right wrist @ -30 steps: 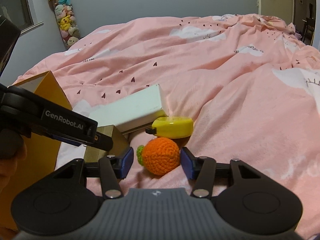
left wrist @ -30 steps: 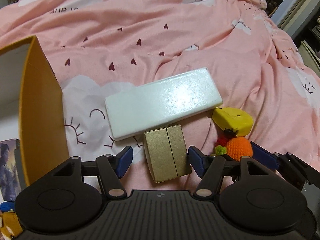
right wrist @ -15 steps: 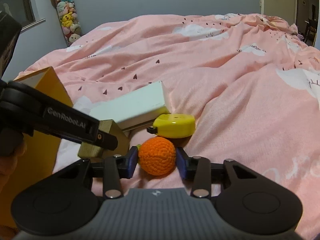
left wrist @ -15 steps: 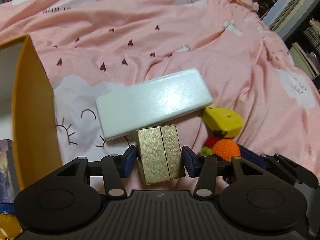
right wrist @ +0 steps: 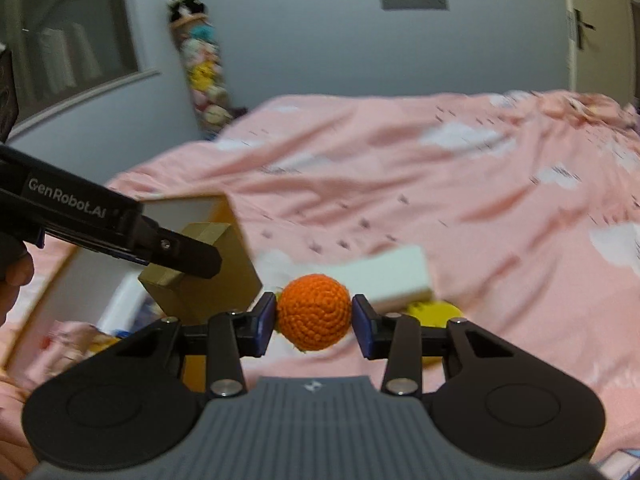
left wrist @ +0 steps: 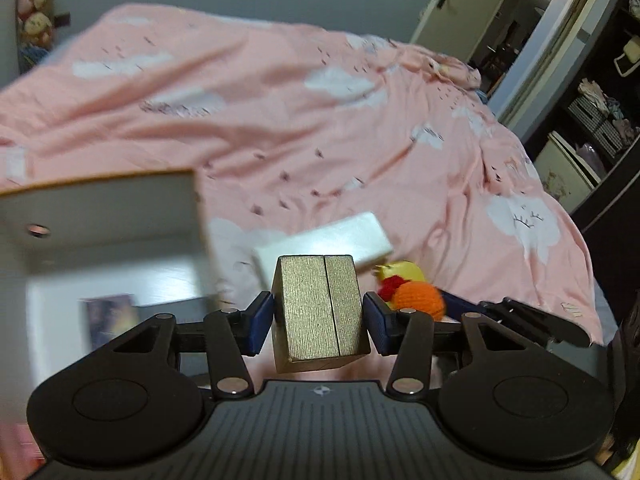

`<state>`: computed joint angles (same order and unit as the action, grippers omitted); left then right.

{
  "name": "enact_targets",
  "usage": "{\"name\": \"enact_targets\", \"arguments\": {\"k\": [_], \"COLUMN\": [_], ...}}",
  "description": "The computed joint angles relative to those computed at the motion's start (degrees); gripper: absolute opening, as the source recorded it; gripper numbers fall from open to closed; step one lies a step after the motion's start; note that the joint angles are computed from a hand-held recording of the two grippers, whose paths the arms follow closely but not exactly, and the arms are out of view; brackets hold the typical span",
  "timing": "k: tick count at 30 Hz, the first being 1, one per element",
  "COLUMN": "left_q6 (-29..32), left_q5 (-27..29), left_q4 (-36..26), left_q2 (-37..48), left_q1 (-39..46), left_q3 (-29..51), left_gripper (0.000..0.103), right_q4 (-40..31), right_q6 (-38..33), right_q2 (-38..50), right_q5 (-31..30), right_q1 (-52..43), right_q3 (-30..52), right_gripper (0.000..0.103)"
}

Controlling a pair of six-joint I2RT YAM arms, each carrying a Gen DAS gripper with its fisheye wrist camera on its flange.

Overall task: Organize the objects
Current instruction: 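Carry the gold box and orange ball over the box and open the left tool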

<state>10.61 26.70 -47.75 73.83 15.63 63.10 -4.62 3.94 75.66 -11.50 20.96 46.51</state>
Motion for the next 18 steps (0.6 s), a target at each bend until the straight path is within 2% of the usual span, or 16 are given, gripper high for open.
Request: {"name": "enact_targets", "arguments": {"k": [4,7,13,18], "left_q6": [6.28,7.98,8.64,8.92], "left_q5": [0.08,-2.28,-6.37,-9.43], "left_q4": [-5.38,-5.76,-1.49,4.29], "left_q2": [1.03,3.17,8.19,11.09], "left_q1": [8.71,13.58,18.94,19.76], "left_q3": [4.57,6.48,5.17,2.67], "left_gripper": [0.056,0.056,0.056,0.056], "right_q4": [-0.58,-0.56,0.44,0.31], "right_q6": [0.54,1.22,0.56,-0.22], "right_q2": [-0.22,1.41,6.21,10.89], "right_q5": [-0.96,-2.02,-1.13,-0.82], "right_q1": [3.56,6.27,12.06,14.56], "right_q3": [2.35,4.75,9.32,12.66], "right_gripper": [0.043,0.043,0.043,0.043]}}
